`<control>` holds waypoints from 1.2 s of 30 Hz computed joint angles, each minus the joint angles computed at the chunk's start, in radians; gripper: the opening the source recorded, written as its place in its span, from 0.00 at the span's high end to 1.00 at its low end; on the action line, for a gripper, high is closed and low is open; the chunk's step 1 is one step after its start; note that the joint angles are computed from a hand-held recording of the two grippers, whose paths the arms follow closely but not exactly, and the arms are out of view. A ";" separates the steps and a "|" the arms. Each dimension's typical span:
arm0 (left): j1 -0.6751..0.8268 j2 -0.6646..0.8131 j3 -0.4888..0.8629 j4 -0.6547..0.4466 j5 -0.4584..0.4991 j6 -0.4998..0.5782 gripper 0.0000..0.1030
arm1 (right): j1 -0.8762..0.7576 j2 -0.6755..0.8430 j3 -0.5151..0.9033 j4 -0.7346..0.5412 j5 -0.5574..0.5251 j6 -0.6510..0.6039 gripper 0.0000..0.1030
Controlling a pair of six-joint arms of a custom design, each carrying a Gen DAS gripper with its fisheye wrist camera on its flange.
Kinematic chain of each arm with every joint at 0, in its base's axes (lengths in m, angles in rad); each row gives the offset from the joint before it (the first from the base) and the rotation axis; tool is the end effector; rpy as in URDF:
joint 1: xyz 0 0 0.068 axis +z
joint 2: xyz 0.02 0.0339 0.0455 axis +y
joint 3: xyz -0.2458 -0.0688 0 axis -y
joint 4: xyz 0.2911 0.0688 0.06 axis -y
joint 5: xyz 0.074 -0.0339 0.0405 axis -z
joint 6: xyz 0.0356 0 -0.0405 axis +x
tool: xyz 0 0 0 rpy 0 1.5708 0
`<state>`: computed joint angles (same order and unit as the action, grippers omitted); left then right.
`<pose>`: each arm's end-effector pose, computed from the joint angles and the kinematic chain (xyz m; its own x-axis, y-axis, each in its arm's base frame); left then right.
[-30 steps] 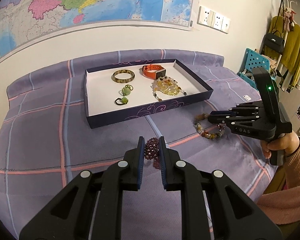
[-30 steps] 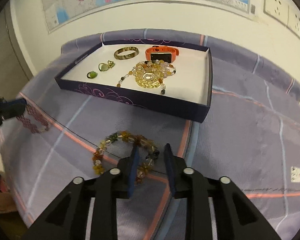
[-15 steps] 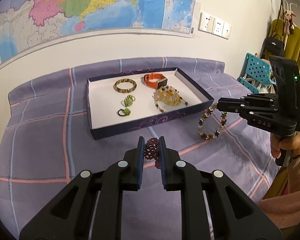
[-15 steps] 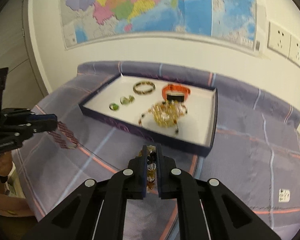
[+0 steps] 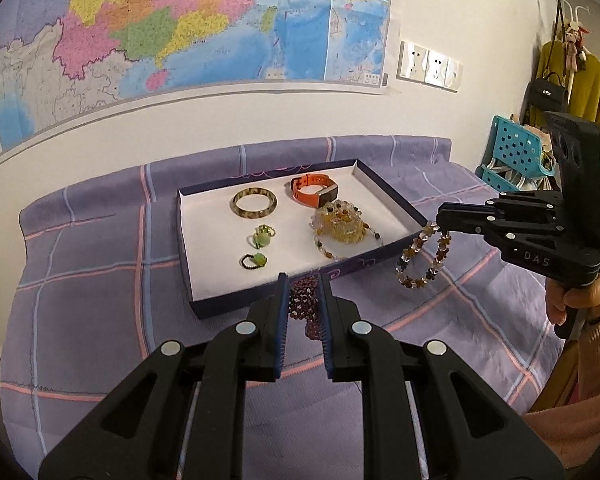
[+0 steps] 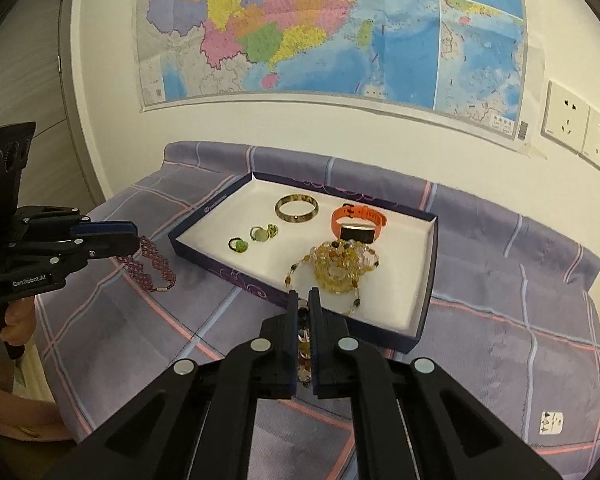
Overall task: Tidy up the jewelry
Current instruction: 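Carry the amber bracelet over the box with right tool while left tool carries maroon bracelet, then lower the amber bracelet into the box with right tool while left tool lowers maroon bracelet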
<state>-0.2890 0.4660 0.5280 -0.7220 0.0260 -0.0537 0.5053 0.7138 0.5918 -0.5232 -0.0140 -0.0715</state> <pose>0.1663 -0.0504 0.2347 -0.6032 0.1234 -0.7880 0.2726 0.9604 -0.0583 0.1905 0.1060 0.2326 -0.4896 -0.3525 -0.7975 -0.5301 0.8465 -0.0487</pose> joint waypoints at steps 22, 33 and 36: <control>0.052 0.187 0.094 0.130 0.005 0.032 0.86 | -0.024 0.129 0.117 0.081 -0.024 -0.019 0.97; 0.073 0.310 0.133 0.196 0.018 0.028 0.86 | -0.038 0.233 0.173 0.124 -0.042 -0.019 0.97; 0.076 0.337 0.136 0.212 0.021 0.025 0.86 | -0.039 0.264 0.186 0.137 -0.040 -0.016 0.97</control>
